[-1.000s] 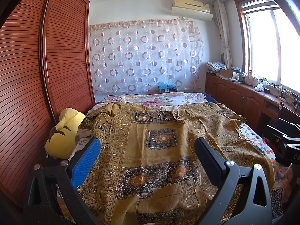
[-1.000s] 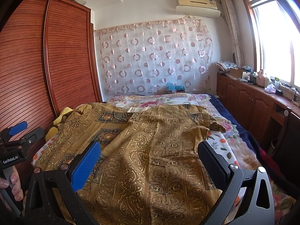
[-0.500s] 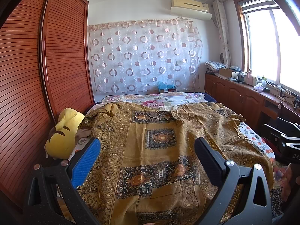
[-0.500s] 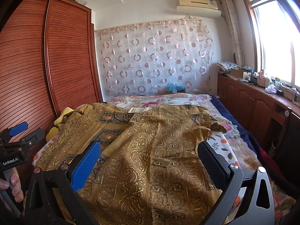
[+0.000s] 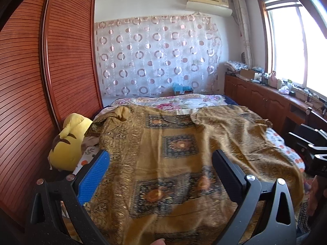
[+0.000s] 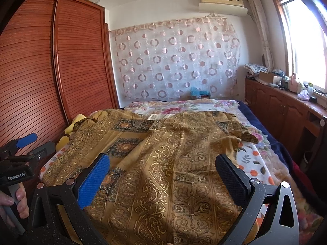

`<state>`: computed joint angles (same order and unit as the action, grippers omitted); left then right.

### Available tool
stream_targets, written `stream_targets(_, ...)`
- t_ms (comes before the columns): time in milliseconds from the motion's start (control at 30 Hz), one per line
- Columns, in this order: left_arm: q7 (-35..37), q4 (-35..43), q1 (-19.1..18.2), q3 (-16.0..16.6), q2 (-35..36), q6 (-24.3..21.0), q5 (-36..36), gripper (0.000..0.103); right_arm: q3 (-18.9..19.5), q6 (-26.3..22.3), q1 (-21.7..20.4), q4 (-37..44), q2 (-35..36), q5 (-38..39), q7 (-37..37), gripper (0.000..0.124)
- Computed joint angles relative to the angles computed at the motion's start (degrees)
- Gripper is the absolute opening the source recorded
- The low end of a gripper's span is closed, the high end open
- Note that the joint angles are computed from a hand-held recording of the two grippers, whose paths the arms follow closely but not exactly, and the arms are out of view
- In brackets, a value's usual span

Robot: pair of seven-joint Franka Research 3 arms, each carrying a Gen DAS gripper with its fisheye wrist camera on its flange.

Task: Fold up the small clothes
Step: 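Move the left tool toward the shirt edge beside the pink pillow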

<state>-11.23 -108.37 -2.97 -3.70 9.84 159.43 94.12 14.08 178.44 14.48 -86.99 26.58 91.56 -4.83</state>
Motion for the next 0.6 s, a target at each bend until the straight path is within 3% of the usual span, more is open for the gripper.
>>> stream_targets(333, 7.6, 3.3, 3.1, 3.0, 4.7, 3.9, -6.0, 0.100, -0.8, -1.7, 0.9, 9.1, 8.7, -17.9, 13.3, 0.103)
stream_targets(433, 8.9, 4.9, 3.6, 4.4, 6.8, 4.0, -7.6, 0.100, -4.4, -3.4, 3.5, 13.6, 12.6, -26.7, 22.0, 0.103)
stream_targets(533, 10.5, 6.7, 4.7, 5.7, 9.2, 6.9, -10.1, 0.100, -7.8, -6.0, 5.7, 18.6, 16.6, -34.4, 30.0, 0.103)
stream_targets(600, 14.4, 7.7, 5.4, 6.3, 10.7, 7.7, -13.8, 0.100, -9.6, -7.0, 7.3, 22.4, 19.4, -38.8, 34.3, 0.103)
